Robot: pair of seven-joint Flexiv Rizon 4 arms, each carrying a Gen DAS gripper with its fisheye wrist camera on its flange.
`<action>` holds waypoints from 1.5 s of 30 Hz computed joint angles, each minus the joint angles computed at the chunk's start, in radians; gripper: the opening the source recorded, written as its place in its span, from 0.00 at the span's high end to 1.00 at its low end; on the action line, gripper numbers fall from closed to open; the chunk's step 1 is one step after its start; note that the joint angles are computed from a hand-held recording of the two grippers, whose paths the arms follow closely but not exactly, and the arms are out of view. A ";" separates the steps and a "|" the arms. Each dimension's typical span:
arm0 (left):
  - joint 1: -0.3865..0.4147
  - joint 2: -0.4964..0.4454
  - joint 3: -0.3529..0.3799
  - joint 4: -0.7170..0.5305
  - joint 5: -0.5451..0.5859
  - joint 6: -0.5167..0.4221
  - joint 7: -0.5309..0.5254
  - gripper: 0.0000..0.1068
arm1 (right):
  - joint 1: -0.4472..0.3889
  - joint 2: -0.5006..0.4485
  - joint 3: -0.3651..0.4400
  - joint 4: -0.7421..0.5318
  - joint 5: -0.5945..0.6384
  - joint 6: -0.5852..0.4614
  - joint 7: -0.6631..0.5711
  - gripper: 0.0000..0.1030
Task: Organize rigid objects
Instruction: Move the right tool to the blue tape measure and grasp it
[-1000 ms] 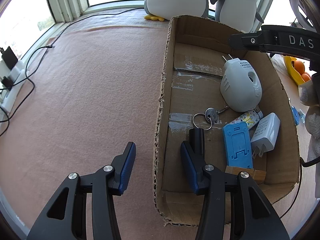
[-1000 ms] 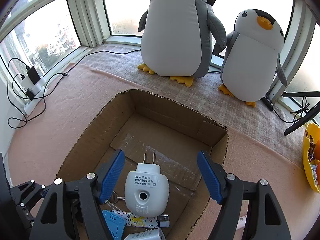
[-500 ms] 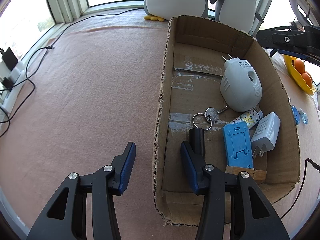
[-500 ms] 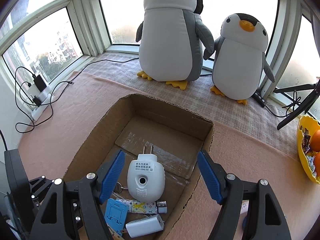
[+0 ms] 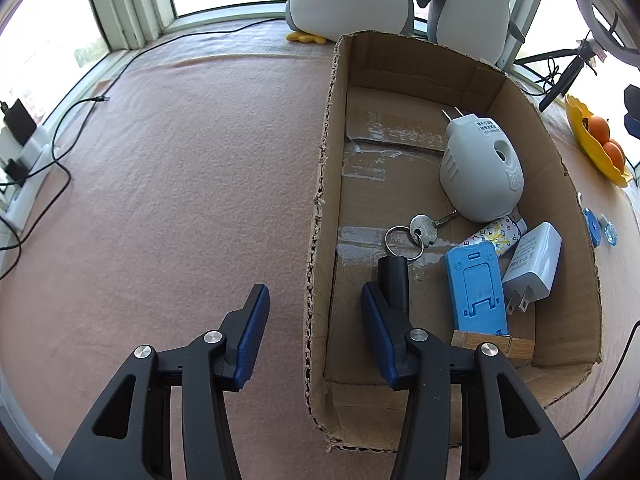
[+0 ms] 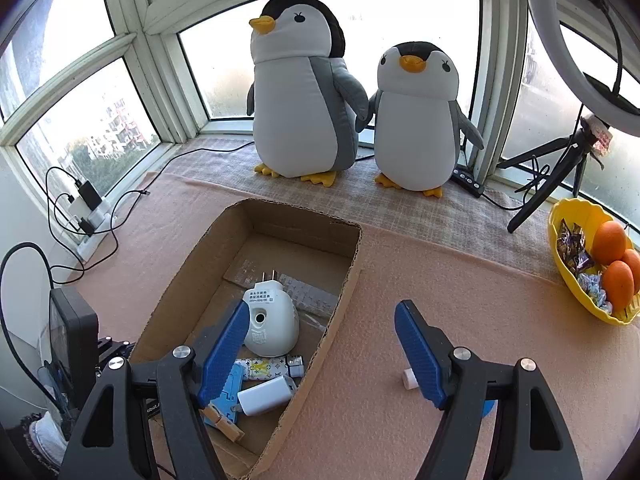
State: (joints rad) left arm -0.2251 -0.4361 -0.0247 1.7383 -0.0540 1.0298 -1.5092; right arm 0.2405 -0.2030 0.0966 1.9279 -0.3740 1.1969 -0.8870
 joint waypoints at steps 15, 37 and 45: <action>-0.006 0.000 0.003 -0.002 0.014 0.001 -0.002 0.56 | -0.101 0.214 0.006 0.189 -0.108 -0.037 0.151 0.31; -0.015 -0.001 0.011 -0.012 0.038 -0.010 -0.039 0.55 | -0.148 0.104 -0.018 0.265 -0.030 -0.001 0.013 0.31; -0.013 -0.002 0.010 -0.013 0.039 -0.012 -0.038 0.55 | -0.126 0.032 -0.033 0.215 -0.015 -0.038 -0.018 0.33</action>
State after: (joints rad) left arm -0.2380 -0.4377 -0.0147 1.7253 -0.0153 1.0177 -1.5475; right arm 0.1142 -0.1706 0.0633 2.1429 -0.3894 1.1588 -0.9052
